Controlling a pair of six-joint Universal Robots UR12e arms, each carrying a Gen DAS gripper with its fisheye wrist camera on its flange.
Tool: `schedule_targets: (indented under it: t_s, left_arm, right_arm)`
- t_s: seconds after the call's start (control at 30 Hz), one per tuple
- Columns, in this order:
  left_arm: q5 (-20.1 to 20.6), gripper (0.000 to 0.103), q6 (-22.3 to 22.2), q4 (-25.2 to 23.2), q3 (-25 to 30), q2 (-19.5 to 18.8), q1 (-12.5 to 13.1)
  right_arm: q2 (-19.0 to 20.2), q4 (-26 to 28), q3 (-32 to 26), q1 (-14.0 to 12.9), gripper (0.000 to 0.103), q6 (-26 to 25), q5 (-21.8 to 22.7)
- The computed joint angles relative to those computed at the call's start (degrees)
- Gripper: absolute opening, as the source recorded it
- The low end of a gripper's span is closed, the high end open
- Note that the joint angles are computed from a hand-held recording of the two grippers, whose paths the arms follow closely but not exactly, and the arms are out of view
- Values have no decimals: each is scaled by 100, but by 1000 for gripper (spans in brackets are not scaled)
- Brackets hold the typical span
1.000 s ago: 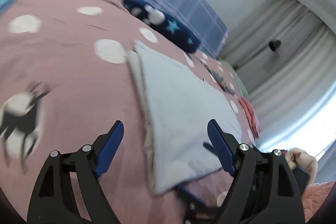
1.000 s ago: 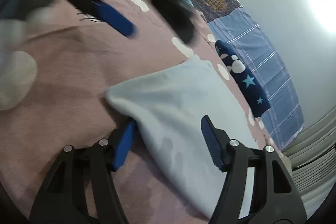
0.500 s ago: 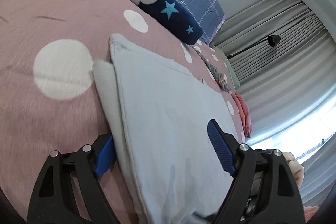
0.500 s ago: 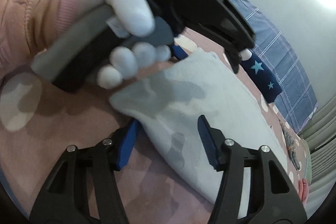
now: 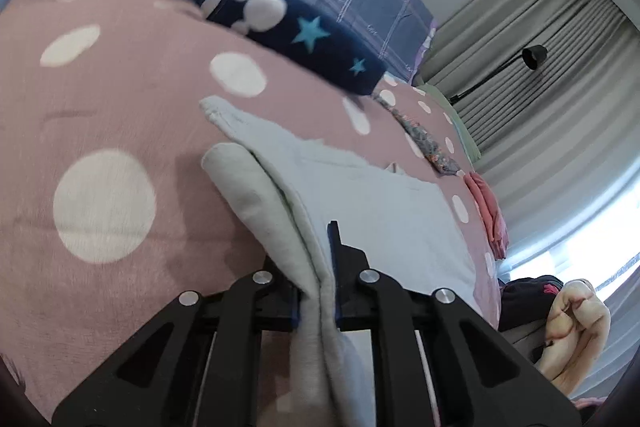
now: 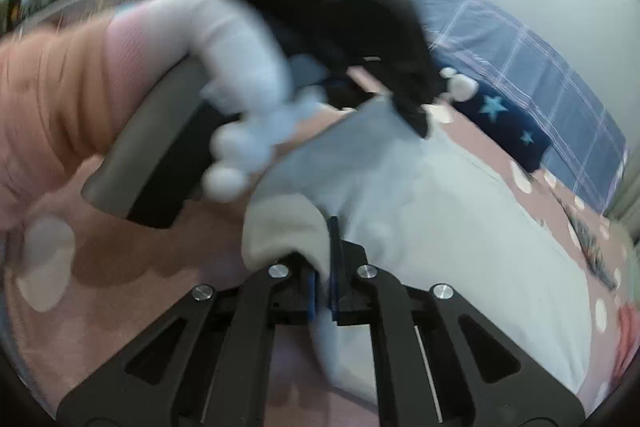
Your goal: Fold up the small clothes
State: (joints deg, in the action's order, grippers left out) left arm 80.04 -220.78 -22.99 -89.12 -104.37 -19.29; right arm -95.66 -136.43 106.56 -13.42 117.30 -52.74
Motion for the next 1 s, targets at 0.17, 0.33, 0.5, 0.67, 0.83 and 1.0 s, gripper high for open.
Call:
schedule_targets:
  t_s: [0.17, 0.33, 0.5, 0.67, 0.83, 1.0]
  left_arm:
    - [93, 11, 16, -53, 356, -133, -114]
    - [163, 11, 59, -330, 883, -401, -271]
    - [284, 11, 226, -844, 1615, -811, -468]
    - [483, 11, 428, -1488, 2464, -1307, -680]
    - [627, 11, 640, -2226, 3490, -1921, -882]
    - [669, 11, 944, -3137, 4729, -2645, -1060]
  right_arm:
    - [25, 200, -229, -383, 4, 406, 753]
    - [153, 441, -501, -725, 4, 945, 1222]
    - [320, 761, -765, -1037, 5, 1419, 1477]
    - [567, 1414, -1111, -1384, 5, 1712, 1729]
    - [843, 1766, -1373, -1702, 5, 1974, 1901]
    - [1064, 1878, -1531, -1969, 5, 2176, 1976]
